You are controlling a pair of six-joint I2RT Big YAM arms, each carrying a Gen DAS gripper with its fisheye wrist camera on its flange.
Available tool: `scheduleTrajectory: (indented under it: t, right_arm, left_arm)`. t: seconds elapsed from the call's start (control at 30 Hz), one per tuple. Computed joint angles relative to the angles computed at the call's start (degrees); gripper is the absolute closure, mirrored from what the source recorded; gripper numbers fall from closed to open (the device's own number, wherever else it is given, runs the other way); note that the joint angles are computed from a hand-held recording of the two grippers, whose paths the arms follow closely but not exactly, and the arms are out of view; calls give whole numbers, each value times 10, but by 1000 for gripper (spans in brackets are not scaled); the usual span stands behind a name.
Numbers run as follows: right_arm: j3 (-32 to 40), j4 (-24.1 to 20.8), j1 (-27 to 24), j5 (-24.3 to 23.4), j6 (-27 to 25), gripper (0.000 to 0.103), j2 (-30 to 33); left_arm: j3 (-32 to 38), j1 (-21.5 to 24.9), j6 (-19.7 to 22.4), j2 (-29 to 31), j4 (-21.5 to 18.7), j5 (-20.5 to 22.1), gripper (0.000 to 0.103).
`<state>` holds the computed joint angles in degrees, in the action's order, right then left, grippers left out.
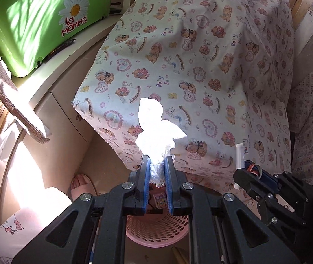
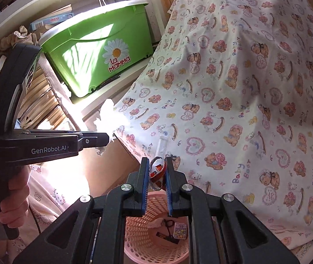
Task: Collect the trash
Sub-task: 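Carry the tissue, roll and tube over the pink basket with both tools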
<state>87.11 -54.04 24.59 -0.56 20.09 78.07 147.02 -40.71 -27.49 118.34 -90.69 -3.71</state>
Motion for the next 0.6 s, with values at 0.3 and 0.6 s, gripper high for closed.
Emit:
scheduleTrajectory:
  t: [0.3, 0.6]
  right_arm:
    - [-39, -23, 34, 8, 5, 88, -14]
    - [-77, -42, 38, 8, 6, 88, -13]
  left_arm:
    - [-153, -6, -19, -62, 48, 15, 91]
    - [-194, -6, -17, -53, 36, 71, 91]
